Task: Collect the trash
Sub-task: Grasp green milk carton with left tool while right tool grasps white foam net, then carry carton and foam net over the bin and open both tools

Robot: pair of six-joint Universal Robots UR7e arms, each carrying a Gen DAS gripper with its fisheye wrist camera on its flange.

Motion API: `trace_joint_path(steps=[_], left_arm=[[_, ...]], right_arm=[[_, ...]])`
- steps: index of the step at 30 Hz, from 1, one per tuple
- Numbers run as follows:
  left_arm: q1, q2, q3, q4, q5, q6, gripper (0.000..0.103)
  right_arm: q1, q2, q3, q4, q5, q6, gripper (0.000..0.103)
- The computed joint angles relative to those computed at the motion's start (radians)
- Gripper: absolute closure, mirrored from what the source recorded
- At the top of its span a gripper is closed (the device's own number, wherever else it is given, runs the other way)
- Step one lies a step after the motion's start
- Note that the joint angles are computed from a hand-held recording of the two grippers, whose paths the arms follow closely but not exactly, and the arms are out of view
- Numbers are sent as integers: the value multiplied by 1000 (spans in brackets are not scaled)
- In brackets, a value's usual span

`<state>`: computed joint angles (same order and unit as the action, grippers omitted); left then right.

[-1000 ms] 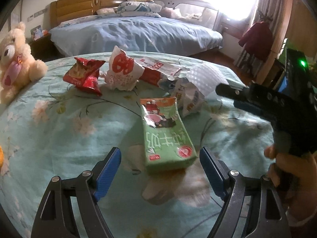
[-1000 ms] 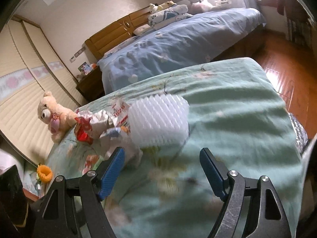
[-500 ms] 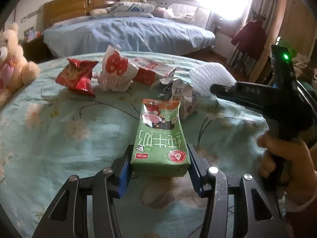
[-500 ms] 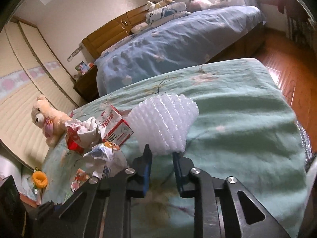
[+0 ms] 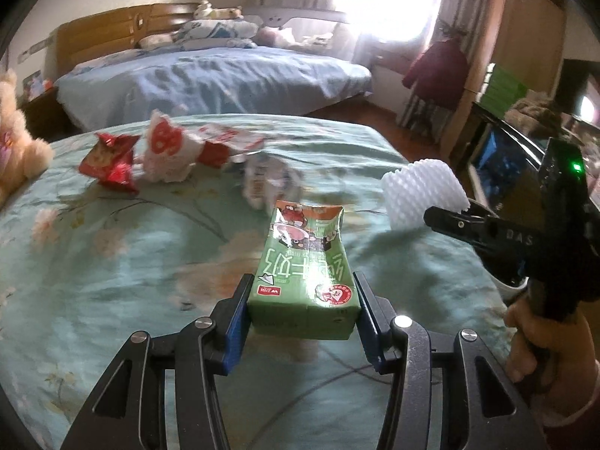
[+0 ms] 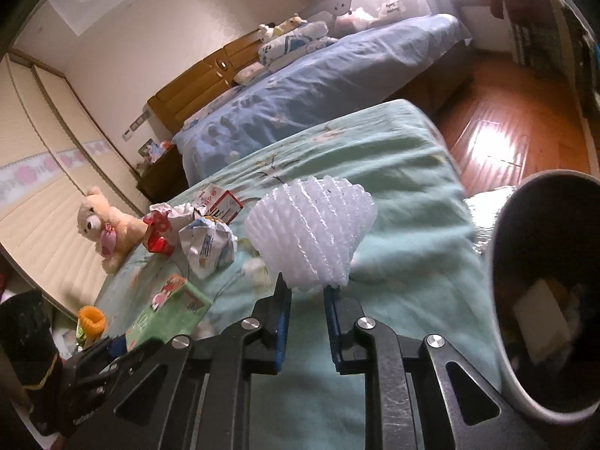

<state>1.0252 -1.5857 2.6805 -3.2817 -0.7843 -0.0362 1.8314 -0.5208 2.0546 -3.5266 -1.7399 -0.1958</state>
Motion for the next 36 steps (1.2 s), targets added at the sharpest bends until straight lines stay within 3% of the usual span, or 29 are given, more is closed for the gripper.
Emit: trace_joint_path(steps=[15, 36], left_arm=[[-102, 116, -2, -40, -28, 1, 54], [-120, 349, -107, -134, -82, 71, 54]], right_arm=[[-55, -110, 182, -149, -26, 26, 86], [-134, -206, 286, -253, -98, 16, 86]])
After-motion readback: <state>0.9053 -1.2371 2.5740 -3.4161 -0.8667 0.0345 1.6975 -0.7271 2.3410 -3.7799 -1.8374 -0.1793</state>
